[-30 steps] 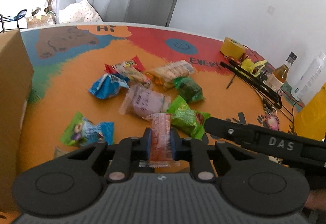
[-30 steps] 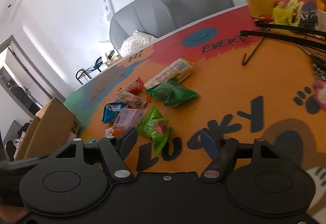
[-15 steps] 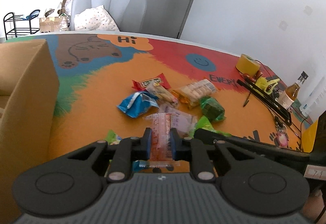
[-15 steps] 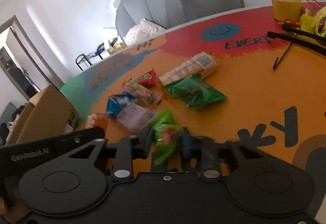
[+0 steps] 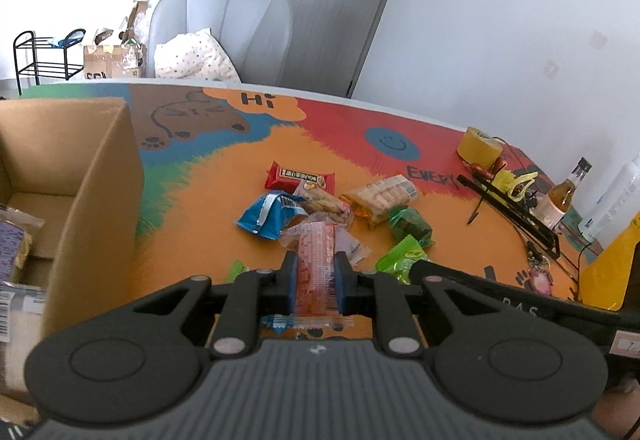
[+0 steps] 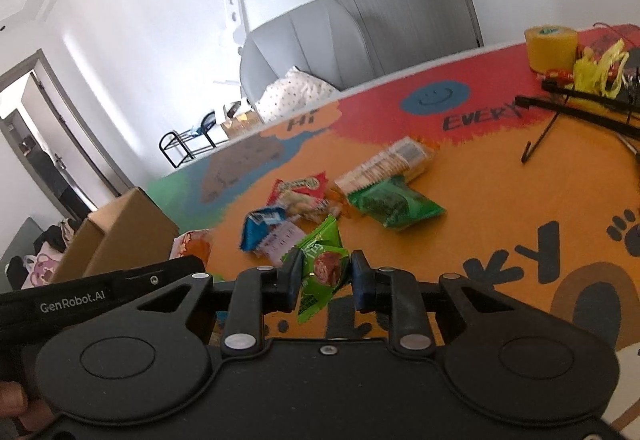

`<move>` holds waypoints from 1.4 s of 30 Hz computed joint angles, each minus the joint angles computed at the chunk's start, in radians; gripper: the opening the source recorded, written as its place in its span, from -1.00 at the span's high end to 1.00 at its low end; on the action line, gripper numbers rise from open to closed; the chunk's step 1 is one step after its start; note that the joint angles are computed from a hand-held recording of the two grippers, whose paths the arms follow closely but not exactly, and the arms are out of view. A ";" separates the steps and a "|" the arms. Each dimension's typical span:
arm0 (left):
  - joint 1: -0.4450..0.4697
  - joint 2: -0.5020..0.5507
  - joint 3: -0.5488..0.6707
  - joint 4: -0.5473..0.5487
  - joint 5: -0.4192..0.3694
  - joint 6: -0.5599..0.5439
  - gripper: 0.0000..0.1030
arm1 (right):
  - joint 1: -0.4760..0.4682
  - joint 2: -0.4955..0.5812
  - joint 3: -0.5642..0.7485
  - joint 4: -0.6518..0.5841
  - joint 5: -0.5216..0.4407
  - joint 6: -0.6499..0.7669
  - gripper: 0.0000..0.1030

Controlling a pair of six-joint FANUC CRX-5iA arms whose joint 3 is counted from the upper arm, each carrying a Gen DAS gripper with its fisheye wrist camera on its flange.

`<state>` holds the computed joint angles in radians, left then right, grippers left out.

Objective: Organize snacks
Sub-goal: 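Carry the pink pack into the box with left tool while right carries the green packet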

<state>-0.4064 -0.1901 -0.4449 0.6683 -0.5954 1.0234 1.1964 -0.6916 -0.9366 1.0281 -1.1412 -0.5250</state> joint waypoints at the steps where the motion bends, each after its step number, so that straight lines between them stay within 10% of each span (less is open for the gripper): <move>1: 0.002 -0.007 -0.003 0.005 0.000 -0.008 0.66 | -0.008 0.008 0.006 0.005 0.005 0.003 0.54; 42: 0.288 -0.125 -0.042 0.133 -0.042 -0.109 0.66 | -0.162 0.267 0.213 0.160 0.278 0.118 0.54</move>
<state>-0.1180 -0.3155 -0.4866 0.8012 -0.6372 0.9140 1.0349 -0.4245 -0.7238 1.1885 -0.8627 -0.4065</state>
